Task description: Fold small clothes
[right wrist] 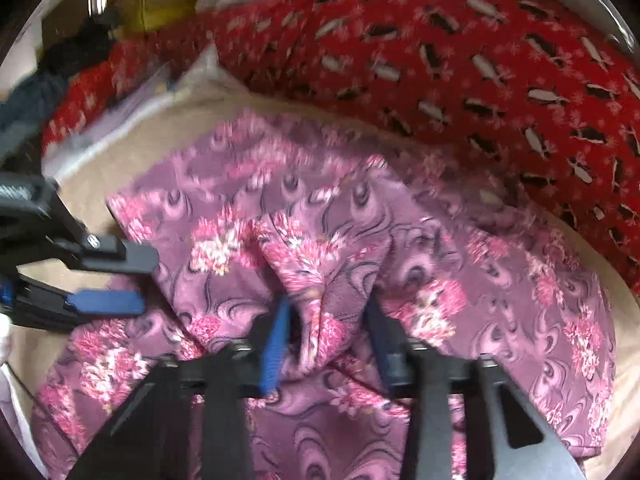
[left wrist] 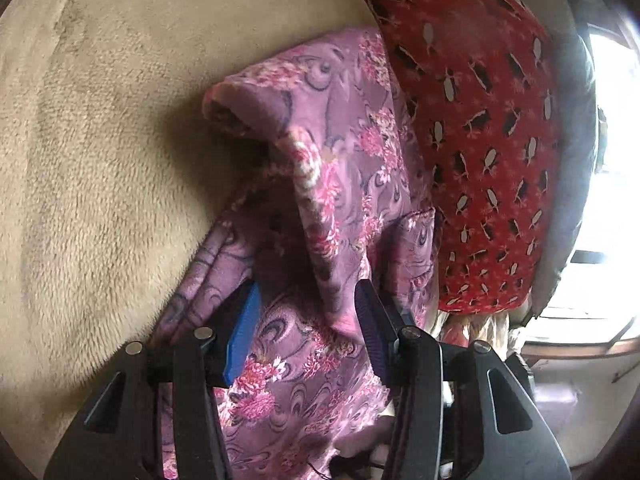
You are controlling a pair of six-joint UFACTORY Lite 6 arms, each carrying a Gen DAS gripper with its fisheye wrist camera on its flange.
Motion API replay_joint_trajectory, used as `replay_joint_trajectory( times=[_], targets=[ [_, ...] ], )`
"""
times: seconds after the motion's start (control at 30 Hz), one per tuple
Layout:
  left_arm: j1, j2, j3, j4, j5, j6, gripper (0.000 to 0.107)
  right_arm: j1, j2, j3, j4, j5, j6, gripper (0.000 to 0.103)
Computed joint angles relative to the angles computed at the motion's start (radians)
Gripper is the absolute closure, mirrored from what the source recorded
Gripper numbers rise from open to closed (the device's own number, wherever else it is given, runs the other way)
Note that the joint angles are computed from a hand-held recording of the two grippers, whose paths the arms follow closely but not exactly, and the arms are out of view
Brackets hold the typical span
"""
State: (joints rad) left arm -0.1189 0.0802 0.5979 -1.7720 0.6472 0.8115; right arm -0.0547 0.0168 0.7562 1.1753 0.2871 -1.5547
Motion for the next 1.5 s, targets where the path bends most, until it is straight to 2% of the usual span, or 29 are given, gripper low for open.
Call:
replay_joint_trajectory(
  times=[0.13,0.2,0.37,0.43,0.5,0.57,0.63,0.7,0.77,0.8,0.83,0.87,0.9,0.93,0.97,1.07,1.13,1.2,1.27,1.33,1.4,1.47,1.5],
  targets=[
    [-0.042,0.013,0.028,-0.010,-0.043,-0.007,0.060,-0.285,-0.010,0.069,0.004,0.299,0.015,0.086],
    [-0.050,-0.004,0.018,-0.010,-0.056,-0.006,0.060,-0.463,0.047,0.146,-0.016,0.456,0.062,0.086],
    [-0.102,-0.008,0.035,-0.004,-0.104,-0.049,0.060,-0.761,0.278,0.337,-0.103,0.632,0.193,0.086],
    [-0.109,-0.019,0.033,0.004,-0.109,-0.063,0.060,-0.865,0.392,0.417,-0.130,0.713,0.235,0.081],
    [-0.113,-0.033,0.027,0.006,-0.106,-0.070,0.060,-0.955,0.455,0.469,-0.126,0.777,0.272,0.080],
    [-0.125,-0.029,0.037,-0.006,-0.103,-0.074,0.060,-1.026,0.515,0.519,-0.095,0.862,0.298,0.072],
    [-0.149,-0.011,0.067,0.000,-0.119,-0.096,0.060,-1.073,0.550,0.545,-0.040,0.931,0.320,0.051],
    [-0.171,0.006,0.100,0.026,-0.135,-0.128,0.060,-1.063,0.561,0.559,-0.018,0.951,0.352,0.044],
    [-0.188,0.020,0.124,0.053,-0.154,-0.148,0.060,-1.038,0.571,0.573,-0.008,0.944,0.383,0.044],
    [-0.194,0.030,0.137,0.071,-0.162,-0.166,0.060,-1.016,0.557,0.562,-0.026,0.894,0.407,0.041],
    [-0.197,0.045,0.154,0.084,-0.165,-0.183,0.060,-0.986,0.546,0.558,-0.075,0.825,0.462,0.044],
    [-0.200,0.067,0.185,0.121,-0.174,-0.223,0.061,-0.962,0.554,0.570,-0.109,0.799,0.502,0.051],
    [-0.202,0.070,0.197,0.141,-0.183,-0.245,0.062,-0.944,0.569,0.587,-0.107,0.814,0.507,0.086],
    [-0.202,0.069,0.210,0.150,-0.189,-0.252,0.067,-0.927,0.586,0.625,-0.103,0.846,0.509,0.097],
    [-0.202,0.061,0.220,0.146,-0.201,-0.242,0.076,-0.915,0.581,0.649,-0.082,0.866,0.491,0.097],
    [-0.210,0.053,0.256,0.197,-0.249,-0.266,0.077,-0.902,0.526,0.689,0.041,0.916,0.349,0.097],
    [-0.217,0.082,0.286,0.250,-0.276,-0.311,0.077,-0.876,0.537,0.739,0.066,0.877,0.319,0.097],
    [-0.215,0.134,0.318,0.323,-0.275,-0.370,0.077,-0.846,0.589,0.795,0.007,0.800,0.352,0.097],
    [-0.213,0.185,0.345,0.412,-0.265,-0.441,0.078,-0.805,0.663,0.825,-0.166,0.664,0.439,0.096],
    [-0.204,0.158,0.317,0.396,-0.248,-0.396,0.080,-0.826,0.712,0.834,-0.214,0.665,0.445,0.098],
    [-0.197,0.094,0.269,0.374,-0.217,-0.359,0.080,-0.874,0.655,0.780,-0.170,0.695,0.404,0.089],
    [-0.218,0.022,0.219,0.316,-0.218,-0.299,0.077,-0.921,0.538,0.669,-0.106,0.698,0.304,0.089],
    [-0.239,0.012,0.220,0.345,-0.243,-0.327,0.075,-0.960,0.484,0.606,-0.044,0.737,0.224,0.088]
  ],
)
